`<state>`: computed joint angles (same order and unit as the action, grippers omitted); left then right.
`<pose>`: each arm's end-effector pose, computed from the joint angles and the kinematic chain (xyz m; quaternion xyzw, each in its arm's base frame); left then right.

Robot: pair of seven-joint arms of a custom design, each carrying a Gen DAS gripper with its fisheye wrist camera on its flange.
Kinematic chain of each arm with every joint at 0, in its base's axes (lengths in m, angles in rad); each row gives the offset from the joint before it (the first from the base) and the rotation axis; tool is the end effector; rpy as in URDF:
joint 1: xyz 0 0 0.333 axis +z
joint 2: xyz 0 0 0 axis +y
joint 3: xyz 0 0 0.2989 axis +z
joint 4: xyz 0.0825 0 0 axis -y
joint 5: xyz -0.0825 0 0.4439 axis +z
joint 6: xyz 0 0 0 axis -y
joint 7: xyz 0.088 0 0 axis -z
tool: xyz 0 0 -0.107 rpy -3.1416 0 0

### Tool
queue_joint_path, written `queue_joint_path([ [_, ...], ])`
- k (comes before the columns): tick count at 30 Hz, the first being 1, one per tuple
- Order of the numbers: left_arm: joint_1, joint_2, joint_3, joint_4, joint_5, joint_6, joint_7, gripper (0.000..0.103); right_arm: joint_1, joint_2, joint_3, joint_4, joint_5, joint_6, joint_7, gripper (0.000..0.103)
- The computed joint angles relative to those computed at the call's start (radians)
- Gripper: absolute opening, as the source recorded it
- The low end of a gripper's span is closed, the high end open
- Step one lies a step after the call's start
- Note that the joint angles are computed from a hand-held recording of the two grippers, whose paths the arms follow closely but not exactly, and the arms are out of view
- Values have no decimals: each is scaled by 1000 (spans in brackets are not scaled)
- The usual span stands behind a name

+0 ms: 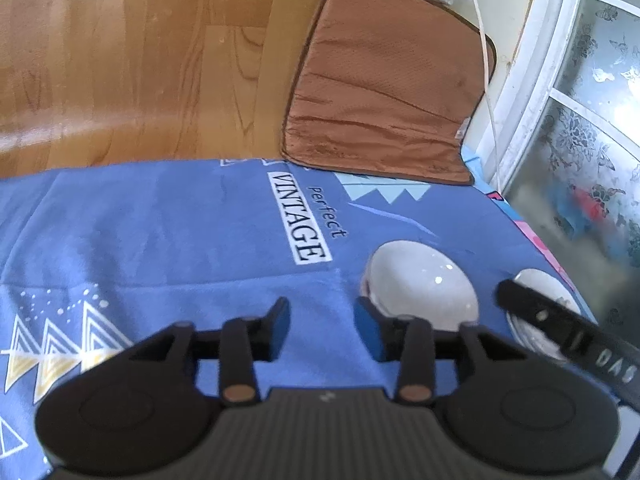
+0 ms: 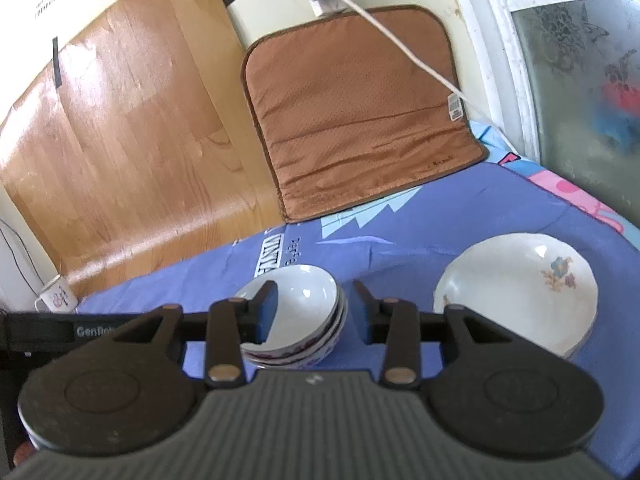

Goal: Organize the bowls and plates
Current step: 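Lower the third bowl onto the bowl stack and open the right gripper, then withdraw the right gripper from the bowl stack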

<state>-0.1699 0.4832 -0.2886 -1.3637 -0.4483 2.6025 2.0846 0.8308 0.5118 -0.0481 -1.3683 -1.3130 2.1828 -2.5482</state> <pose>0.7375 -0.2998 0.5091 -0.4255 0.7967 -0.4165 0.1035 0.5805 0.5376 0.4482 -0.3470 0.7463 -0.3542 0.4441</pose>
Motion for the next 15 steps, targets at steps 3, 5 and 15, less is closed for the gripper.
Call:
queue_joint_path([
  [3,30,-21,-23,-65,-52,77,60,44,34,23,-10,18,-34,-80,22,47],
  [5,42,-27,-27,-93,-80,106,72,44,49,43,-13,38,-42,-119,14,49],
  [15,125,-28,-124,-196,-254,323,302,45,116,167,-57,191,-45,-265,-27,63],
])
